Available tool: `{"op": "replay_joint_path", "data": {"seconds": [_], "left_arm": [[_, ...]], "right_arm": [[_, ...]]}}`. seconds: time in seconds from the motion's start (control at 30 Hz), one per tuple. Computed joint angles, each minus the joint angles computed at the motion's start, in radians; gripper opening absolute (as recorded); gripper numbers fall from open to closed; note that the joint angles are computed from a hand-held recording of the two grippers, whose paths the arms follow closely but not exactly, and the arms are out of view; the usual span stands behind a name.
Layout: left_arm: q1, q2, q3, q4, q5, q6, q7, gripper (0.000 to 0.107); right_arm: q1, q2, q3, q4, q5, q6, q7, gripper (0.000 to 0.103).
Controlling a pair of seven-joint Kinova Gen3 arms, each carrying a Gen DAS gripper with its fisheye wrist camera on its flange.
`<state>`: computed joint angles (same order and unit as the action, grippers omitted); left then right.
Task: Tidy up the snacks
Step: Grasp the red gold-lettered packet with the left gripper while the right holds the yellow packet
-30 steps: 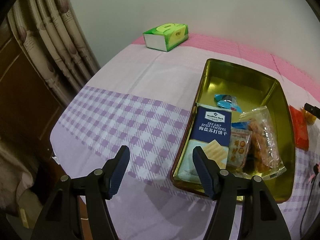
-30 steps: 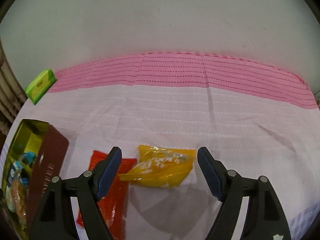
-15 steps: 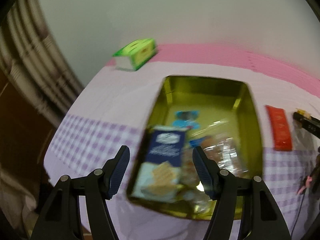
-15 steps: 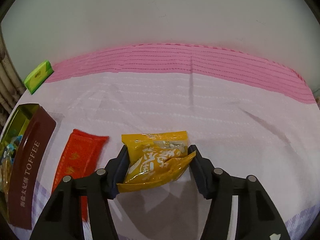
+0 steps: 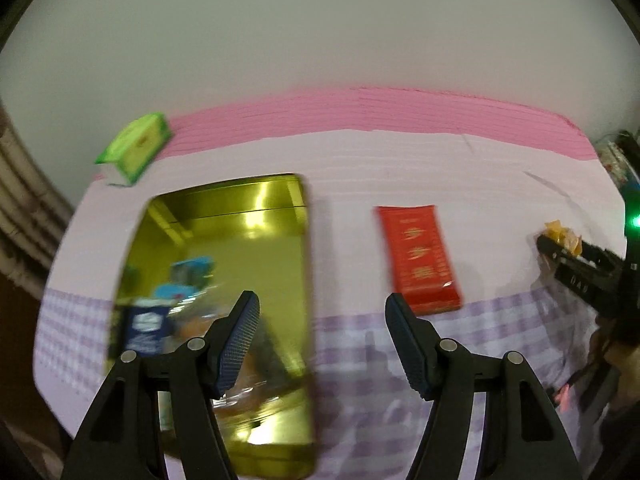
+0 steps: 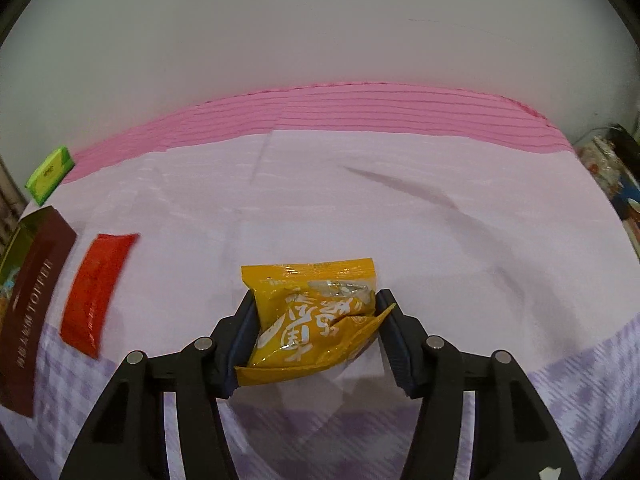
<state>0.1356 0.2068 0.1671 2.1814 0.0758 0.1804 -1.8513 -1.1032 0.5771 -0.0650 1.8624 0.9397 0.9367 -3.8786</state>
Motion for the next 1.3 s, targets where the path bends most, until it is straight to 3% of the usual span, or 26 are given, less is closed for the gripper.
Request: {"op": "replay_joint_path", "data": {"seconds": [0.17,0.4,0.73,0.83,1.07,1.23,1.3], "left_arm": [[0.011,0.082,0.053,-0.067,0.052,0.046,-0.001,0.067],[0.197,0.148,-0.063,-0.136,-0.042,0.063,0.139,0.067],[0.310,0.229,-0.130,-0.212,-0.137,0.065,0.289,0.067],[0.365,0.251,-0.180,-0.226,-0.171,0.058,0.347,0.067],[0.399,0.294,-0.204,-0.252,-0.218,0.060,0.411,0.067],[0.382,0.284,-0.187,-0.204,-0.229,-0.004,0.402,0.066],[0.370,0.277,-0.175,-0.181,-0.230,-0.034,0.384,0.060]], "right_arm": [[-0.011,-0.002,-0.006,0.007,-0.022,0.032,-0.012,0.054],[-0.016,-0.032,-0.024,0.064,-0.002,0.021,-0.085,0.055],[-0.007,-0.043,-0.035,0.100,0.024,0.004,-0.123,0.056],[-0.003,-0.043,-0.038,0.103,0.030,0.001,-0.127,0.057],[-0.002,-0.043,-0.043,0.105,0.033,0.002,-0.132,0.057],[-0.002,-0.043,-0.044,0.105,0.034,0.002,-0.134,0.058],[-0.002,-0.042,-0.044,0.105,0.035,0.002,-0.135,0.058]]}}
